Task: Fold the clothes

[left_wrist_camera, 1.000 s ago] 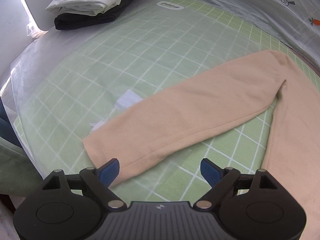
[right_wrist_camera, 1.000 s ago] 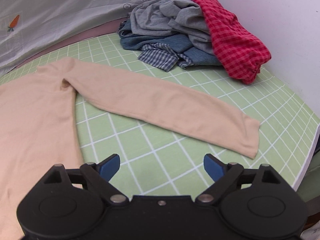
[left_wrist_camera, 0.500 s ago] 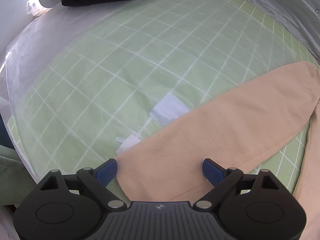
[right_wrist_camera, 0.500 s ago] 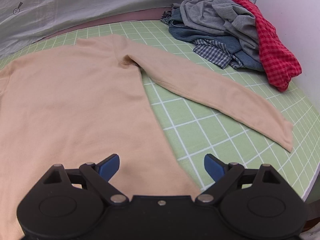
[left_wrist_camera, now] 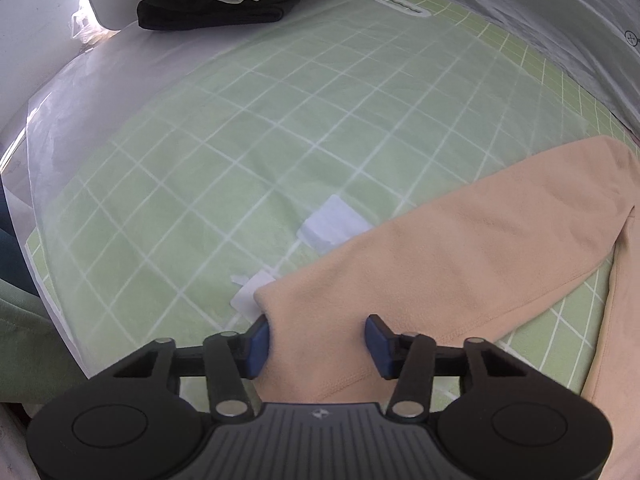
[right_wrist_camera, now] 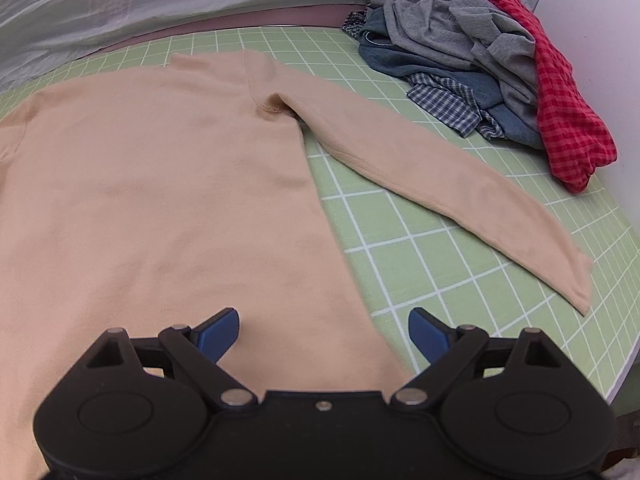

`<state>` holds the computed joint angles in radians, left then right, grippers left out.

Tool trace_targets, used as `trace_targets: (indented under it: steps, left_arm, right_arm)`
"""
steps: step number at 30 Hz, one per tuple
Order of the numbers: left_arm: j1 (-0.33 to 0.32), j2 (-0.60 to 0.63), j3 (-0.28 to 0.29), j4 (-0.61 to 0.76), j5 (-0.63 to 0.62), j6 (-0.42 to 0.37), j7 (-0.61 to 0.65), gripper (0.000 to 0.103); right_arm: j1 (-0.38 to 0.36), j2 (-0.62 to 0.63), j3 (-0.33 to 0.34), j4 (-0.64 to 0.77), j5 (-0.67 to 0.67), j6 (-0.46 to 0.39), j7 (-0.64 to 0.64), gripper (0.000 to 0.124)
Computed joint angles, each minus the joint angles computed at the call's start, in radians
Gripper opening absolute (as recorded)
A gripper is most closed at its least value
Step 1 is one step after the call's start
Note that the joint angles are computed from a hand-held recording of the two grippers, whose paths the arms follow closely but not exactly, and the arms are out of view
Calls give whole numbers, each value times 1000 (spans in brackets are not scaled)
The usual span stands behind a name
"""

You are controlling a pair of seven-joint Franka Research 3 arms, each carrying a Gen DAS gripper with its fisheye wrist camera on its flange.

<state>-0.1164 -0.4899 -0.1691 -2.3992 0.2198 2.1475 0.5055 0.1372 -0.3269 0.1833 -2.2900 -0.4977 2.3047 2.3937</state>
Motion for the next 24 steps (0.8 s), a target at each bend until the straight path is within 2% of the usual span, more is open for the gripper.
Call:
trace_targets:
  steps: [1, 4, 7, 12, 17, 22, 24]
  left_arm:
    - [-3, -3, -1, 3, -6, 13, -6, 11]
    - [-14, -18, -5, 8, -12, 58, -12, 7]
    - [-30, -2, -31, 51, 10, 70, -1, 6]
    - [-65, 91, -64, 152, 31, 157, 9, 6]
    - [-118, 243, -109, 298, 73, 237, 57, 5]
    - [-182, 425, -138, 519, 127, 273, 146, 5]
    - [-210, 498, -143, 606, 130, 259, 173, 8]
  right_arm:
    - [-1, -2, -3, -3, 2, 0, -1, 92]
    - [-8, -14, -14, -18, 10, 9, -5, 92]
    - [-22, -34, -25, -41, 22, 28, -15, 92]
    - [-59, -63, -38, -72, 40, 52, -35, 92]
    - [-109, -91, -64, -103, 55, 94, -85, 92]
    - [-176, -102, -86, -105, 61, 126, -131, 92]
    - [-202, -98, -97, -102, 63, 143, -149, 92]
